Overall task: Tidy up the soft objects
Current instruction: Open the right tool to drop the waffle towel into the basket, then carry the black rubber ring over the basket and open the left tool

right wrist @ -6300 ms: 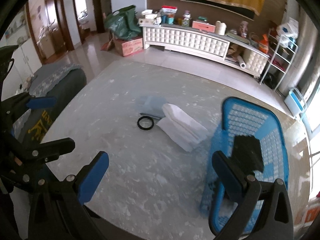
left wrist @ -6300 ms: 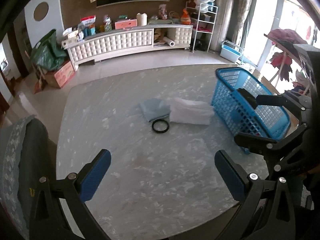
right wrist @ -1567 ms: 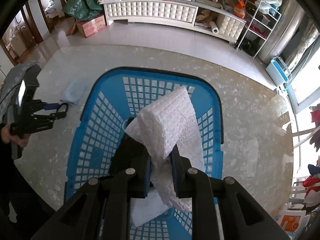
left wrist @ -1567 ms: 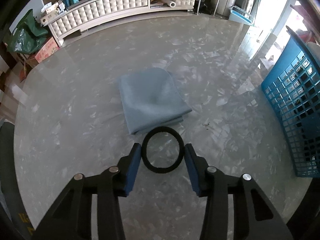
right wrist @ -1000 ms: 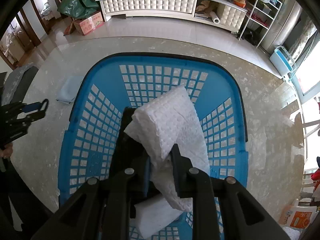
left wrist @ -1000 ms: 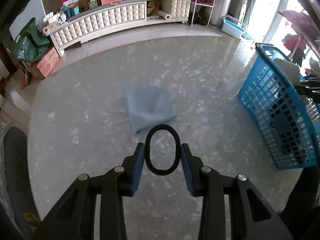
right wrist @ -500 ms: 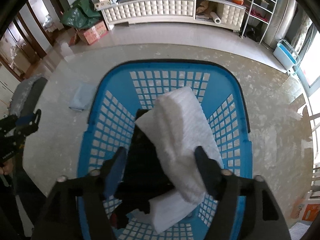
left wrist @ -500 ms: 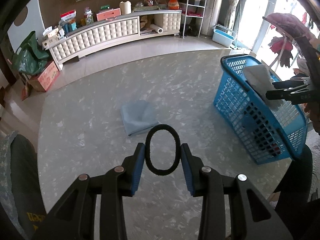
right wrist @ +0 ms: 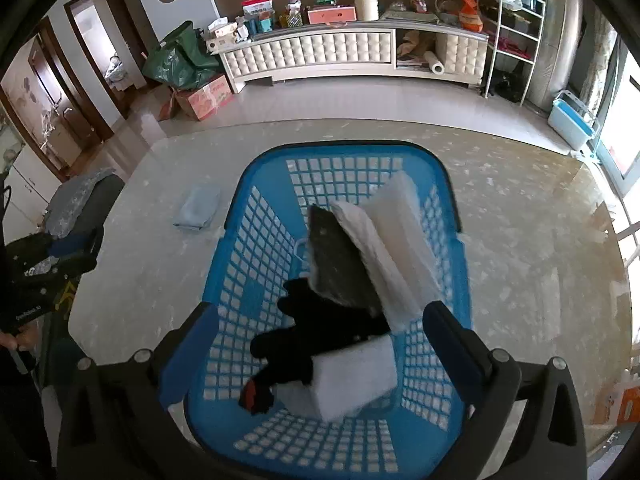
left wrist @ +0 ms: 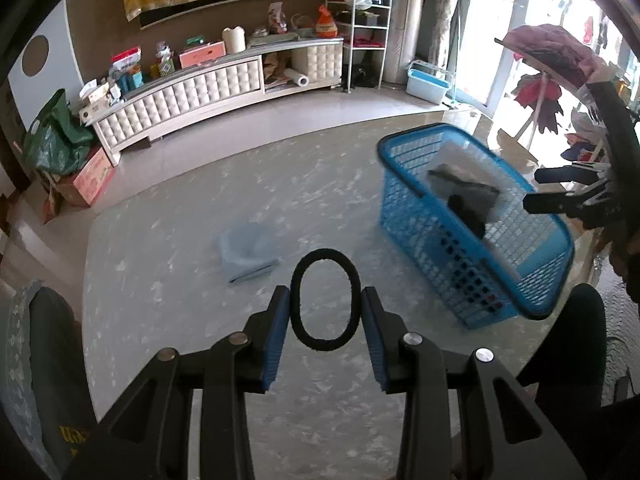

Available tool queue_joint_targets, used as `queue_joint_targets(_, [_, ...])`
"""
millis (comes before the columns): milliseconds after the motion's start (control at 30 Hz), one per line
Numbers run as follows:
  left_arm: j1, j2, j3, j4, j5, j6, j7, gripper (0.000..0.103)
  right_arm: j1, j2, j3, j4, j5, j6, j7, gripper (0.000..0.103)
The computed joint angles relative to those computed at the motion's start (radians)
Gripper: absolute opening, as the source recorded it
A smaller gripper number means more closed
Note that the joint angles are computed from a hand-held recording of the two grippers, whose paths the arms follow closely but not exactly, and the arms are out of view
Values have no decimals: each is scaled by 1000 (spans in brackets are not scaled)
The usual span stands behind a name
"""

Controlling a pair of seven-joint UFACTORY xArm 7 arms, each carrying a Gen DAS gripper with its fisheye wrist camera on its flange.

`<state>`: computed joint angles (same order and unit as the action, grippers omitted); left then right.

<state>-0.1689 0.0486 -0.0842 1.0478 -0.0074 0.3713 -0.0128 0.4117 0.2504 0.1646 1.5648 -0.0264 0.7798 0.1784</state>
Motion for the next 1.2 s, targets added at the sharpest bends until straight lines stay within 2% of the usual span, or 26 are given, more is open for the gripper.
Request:
queue_joint_targets(100, [-15,-13,-9,5,28,8,-28,34,-4,-36,-5,-53,-12,-31,9,102])
queue_joint_targets(233, [-34,-13,-24,22,0,15,-17,34,-5,-90,-8,-123,-47,-62,46,103])
queue_joint_targets(533, [-98,69,-56,145,25,65,-28,34,-19,-160,-5,-228,-142,-131,152,103])
queue_joint_targets(700, [-129,124,-68,216,14,92,-15,34,-37,-193,-3,-286,-121,-162,147,103])
queue_joint_targets(867, [-168,200,-66,305,48,133,-29,34,-56,-218,-4,-337,-111,-193,154,103])
queue_joint_targets(1200, [-208,361,-61,479,53,230,-9,34,-72,-203,-5,-343,-63,-206,131,103])
